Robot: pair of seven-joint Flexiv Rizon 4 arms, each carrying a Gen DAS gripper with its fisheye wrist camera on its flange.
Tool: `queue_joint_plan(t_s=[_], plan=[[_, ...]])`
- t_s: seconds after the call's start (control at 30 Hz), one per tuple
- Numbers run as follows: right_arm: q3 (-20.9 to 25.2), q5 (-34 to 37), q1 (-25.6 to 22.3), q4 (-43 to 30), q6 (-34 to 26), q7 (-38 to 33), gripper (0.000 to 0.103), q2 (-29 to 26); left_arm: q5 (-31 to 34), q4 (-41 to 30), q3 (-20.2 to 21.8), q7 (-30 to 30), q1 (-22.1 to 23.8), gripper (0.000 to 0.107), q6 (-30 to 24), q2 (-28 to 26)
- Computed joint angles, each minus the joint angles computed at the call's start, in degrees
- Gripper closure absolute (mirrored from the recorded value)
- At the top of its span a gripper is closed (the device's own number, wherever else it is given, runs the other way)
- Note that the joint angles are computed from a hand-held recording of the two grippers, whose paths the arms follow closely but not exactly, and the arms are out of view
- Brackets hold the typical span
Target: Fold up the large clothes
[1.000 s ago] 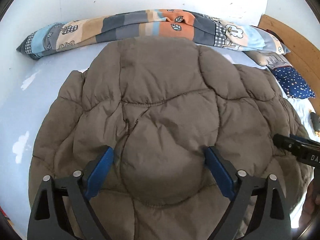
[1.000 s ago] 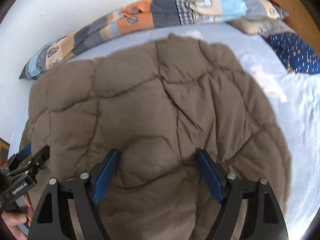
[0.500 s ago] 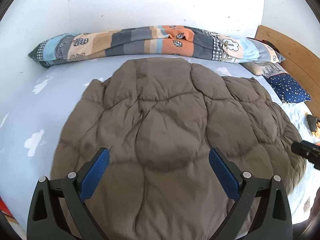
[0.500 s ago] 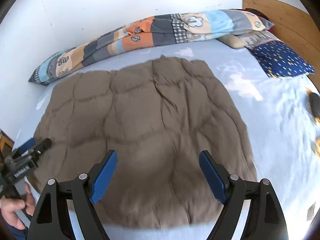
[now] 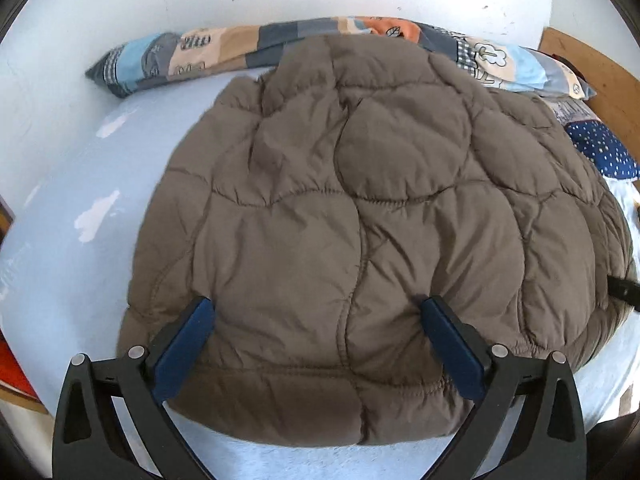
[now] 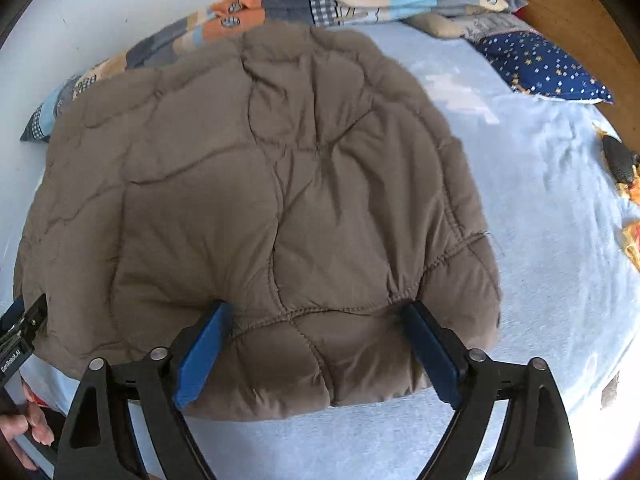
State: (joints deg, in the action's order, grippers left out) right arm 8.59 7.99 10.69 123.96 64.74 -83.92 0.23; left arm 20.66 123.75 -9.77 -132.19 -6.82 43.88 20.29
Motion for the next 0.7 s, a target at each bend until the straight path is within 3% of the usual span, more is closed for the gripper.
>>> queue_joint_plan(t_s=[0.1,0.2,0.47,0.6,0.7], plan=[[0.0,0.3,-0.1,0.2,0.5,-0.6,0.009,0.1,0.1,0.1,-0.1,-0.2,0.0,0.004,0.0,0.2],[0.5,-1.0,-0.4,3.5,3.7,1.0,0.009,3.7,0.3,0.3,-0.3,-0.6,-0.4,0.004,-0.2,2.7],[4.8,-9.3,-3.0,19.0,21.9,10.0,0.008,20.0,2.2,1.1,-5.3,-1.7,-0.1,0.004,-0.6,16.7],[12.4,-17.4,-12.2,24.9,29.4,16.2,0.002,26.4,3.7,-0.2,-10.3,-0.9,2.0,0.004,-4.2,23.2],[14.4,-19.7,-14.9,28.2,33.1,18.5,0.001,31.5,3.9,-1.6,-13.7,-0.9,3.9,0.004,-8.6,27.2]])
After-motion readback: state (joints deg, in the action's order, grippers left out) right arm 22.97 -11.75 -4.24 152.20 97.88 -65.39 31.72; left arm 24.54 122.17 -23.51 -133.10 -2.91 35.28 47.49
